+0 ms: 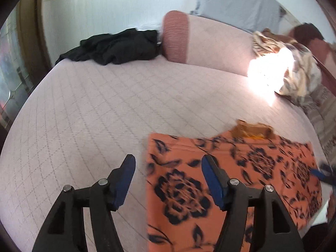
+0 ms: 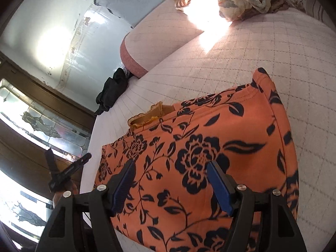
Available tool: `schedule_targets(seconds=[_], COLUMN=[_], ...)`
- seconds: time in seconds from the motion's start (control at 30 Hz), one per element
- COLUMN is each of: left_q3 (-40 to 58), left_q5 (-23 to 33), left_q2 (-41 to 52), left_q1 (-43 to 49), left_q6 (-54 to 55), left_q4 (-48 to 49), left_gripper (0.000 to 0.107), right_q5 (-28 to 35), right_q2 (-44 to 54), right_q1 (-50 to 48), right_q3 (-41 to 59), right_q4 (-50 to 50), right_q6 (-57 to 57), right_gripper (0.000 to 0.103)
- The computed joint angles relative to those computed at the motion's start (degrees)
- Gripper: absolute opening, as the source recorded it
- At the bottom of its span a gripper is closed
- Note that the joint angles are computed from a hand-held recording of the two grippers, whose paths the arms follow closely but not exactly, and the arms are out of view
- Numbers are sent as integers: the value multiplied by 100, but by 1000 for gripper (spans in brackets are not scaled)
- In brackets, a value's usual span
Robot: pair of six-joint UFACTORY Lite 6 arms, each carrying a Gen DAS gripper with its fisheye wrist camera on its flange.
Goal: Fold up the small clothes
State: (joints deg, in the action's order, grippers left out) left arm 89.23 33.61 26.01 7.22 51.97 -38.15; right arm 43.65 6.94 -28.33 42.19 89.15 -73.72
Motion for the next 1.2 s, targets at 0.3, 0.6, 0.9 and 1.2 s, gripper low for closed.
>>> schedule_targets(seconds=[0.3,0.6,0.9,1.2], left_q3=[-2316,-3495,-4082,-4408], left_q5=[-431,-403,-554,-1444], left_q2=[-1458,-2390,-2903,-2781], left_q1=[-333,-122,-125,-580], left_q6=[964,1361,1106,433], left_q4=[-384,-1104,-969,16], left_gripper=[67,74,77,85], right_q5=[811,1171,912,508], right_q2=[2442,-1893,-3151,-3311], right_q1=[-1558,-2090,-2237,-1928], right_q3=[1959,-1670,-3115,-3205], right_q4=[295,-619,-1160,-1087], right_q6=[1308,787,982,1179], right_gripper=[74,75,82,83])
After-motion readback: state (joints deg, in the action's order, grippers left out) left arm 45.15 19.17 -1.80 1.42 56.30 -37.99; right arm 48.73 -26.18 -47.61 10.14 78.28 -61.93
